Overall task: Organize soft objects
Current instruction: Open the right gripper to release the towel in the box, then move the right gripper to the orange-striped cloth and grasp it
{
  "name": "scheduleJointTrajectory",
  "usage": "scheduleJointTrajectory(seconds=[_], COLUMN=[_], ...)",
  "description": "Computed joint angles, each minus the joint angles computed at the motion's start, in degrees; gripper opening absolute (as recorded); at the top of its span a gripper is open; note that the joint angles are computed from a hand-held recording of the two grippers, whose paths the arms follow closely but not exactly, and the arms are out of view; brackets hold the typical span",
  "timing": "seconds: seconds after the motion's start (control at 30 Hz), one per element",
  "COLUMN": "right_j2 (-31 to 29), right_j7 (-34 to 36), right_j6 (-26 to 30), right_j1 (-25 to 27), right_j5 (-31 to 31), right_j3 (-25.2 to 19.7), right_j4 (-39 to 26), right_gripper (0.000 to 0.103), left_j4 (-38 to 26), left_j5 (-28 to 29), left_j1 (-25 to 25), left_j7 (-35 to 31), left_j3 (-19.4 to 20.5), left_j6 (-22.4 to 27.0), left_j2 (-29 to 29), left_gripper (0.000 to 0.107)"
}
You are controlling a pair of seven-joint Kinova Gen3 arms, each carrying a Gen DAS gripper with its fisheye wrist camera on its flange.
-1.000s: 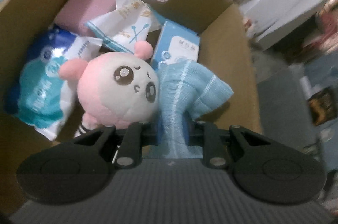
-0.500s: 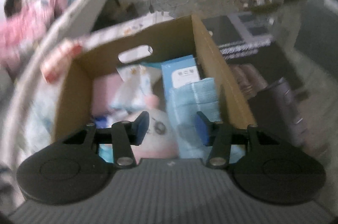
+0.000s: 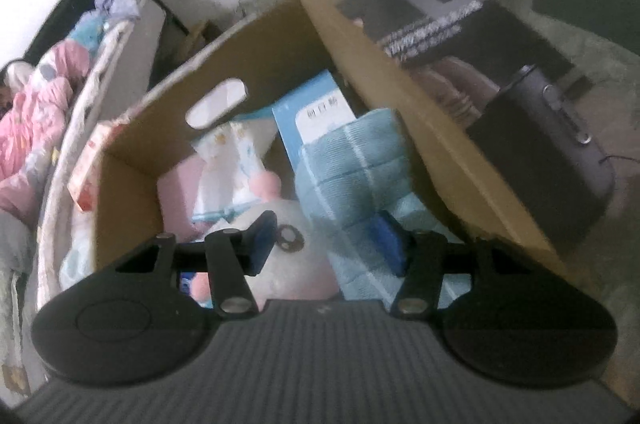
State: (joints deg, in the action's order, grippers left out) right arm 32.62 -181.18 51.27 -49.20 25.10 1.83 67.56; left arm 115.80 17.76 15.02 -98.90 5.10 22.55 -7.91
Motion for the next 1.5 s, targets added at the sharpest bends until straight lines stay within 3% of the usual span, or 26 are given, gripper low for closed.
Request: scheduleJointTrajectory(seconds=[0.07, 0.3, 0.43, 0.53, 0.67, 0.93, 1.17, 1.3, 1.5], right_j2=[-1.38, -4.95, -4.62, -3.76, -1.41, 6.59, 16.54, 21.48, 27.84], right_j7=[-2.4, -7.74, -6.04, -3.77, 1.47, 10.65, 17.84, 19.9, 22.6], right_j6=[0.87, 3.05, 2.25, -1.45, -7.6, -19.82, -20.01, -16.32, -10.16], right_j1=[-2.69, -10.69, -13.71, -14.57, -13.86, -9.87, -6.86, -7.35, -8.77], right_j5=[2.6, 13.01, 16.99, 17.17, 12.96, -1.17, -14.03, -18.58, -23.9], right_j3=[1.26, 0.14, -1.69, -2.95, -4.47, -9.86, -16.33, -16.14, -14.01], right_j4=[0.83, 0.54, -2.14, -3.75, -7.06, -13.99, -22.95, -29.55, -40.46], right_gripper=[0.063, 0.066, 0.07, 0.072, 0.072, 0.072, 0.071, 0.066, 0.057], left_j4=[0.66, 2.35, 3.83, 5.04, 6.43, 9.67, 10.89, 9.81, 7.11], left_j5=[0.49, -0.54, -5.12, -5.2, -4.19, -8.29, -15.98, -23.55, -26.74], left_j1=[-0.17, -1.77, -3.43, -2.87, -2.5, -3.73, -5.52, -8.16, -5.4], left_j7=[-0.52, 0.1, 3.38, 3.83, 4.1, 6.97, 9.45, 14.11, 17.13], left_j3=[-0.87, -1.5, 0.79, 0.05, -0.93, 1.34, 5.47, 9.39, 6.75], left_j6=[0.6, 3.17, 3.79, 4.27, 4.92, 3.6, -0.66, -1.17, 1.9], left_j2=[-0.66, -2.18, -3.8, -4.73, -5.62, -7.83, -5.72, -1.9, 3.28], left_gripper=[0.072, 0.08, 0.085, 0.085, 0.085, 0.085, 0.085, 0.082, 0.071])
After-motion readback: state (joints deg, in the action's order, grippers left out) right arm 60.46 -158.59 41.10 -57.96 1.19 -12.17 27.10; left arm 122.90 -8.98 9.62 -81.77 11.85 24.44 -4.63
